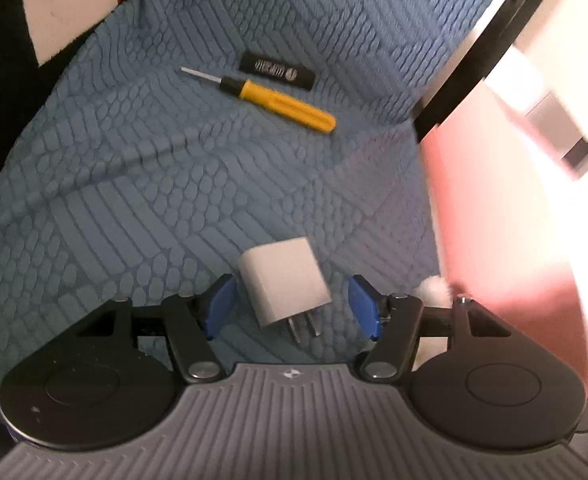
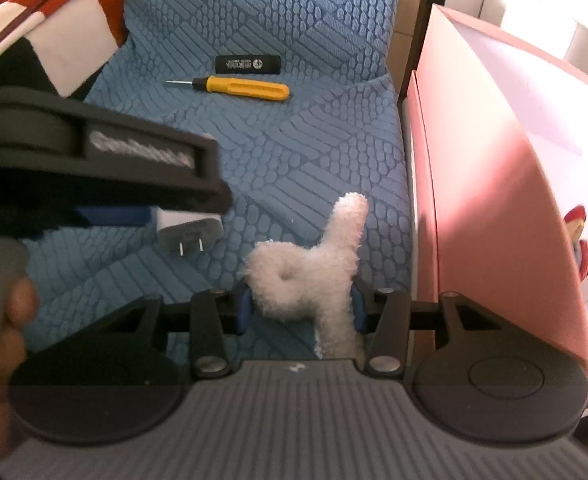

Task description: Organize rigid objects

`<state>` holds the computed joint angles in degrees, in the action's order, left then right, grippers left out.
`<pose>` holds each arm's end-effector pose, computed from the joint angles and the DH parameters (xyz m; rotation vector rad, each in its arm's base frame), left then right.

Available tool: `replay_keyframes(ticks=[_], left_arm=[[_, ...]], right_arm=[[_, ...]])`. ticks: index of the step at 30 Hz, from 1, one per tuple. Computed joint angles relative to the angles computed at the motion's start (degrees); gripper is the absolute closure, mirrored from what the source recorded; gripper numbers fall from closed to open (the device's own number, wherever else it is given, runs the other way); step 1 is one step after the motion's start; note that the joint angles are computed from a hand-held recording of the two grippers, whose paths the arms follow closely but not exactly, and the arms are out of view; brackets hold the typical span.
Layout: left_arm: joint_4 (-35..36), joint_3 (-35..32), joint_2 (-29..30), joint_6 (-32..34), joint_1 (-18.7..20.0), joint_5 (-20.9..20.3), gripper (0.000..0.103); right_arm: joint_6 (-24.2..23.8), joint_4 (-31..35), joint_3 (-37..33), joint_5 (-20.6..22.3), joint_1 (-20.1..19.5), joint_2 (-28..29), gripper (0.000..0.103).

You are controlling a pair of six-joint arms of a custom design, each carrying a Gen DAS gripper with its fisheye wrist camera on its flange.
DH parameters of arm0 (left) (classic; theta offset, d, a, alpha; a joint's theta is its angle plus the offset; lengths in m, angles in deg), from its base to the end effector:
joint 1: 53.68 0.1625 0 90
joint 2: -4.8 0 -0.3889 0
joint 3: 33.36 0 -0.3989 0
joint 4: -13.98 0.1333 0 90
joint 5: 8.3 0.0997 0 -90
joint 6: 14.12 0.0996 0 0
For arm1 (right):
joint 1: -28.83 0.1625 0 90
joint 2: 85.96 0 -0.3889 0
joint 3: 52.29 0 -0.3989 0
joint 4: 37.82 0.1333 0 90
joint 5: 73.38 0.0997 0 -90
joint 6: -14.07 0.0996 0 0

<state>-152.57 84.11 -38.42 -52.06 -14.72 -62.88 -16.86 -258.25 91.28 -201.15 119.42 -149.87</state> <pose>-0.2644 -0.4595 -0.0322 0.2862 2.6419 -0.6327 0.0761 -0.3659 0.1468 0.2509 -2.1884 0.8011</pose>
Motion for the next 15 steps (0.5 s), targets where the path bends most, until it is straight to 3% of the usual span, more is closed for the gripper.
replay_keyframes(ticks=[7, 15], left_arm=[[-0.4, -2.1, 3.1, 2.1, -0.3, 4.2, 0.048], [-3.4, 0.5, -0.6, 0.5, 0.3, 1.2, 0.051]], right_arm=[[1.2, -2.4, 0.6, 0.4, 0.0, 0.8, 0.054], [2.6, 0.4, 1.0, 0.7, 1.5, -2.0, 0.054]])
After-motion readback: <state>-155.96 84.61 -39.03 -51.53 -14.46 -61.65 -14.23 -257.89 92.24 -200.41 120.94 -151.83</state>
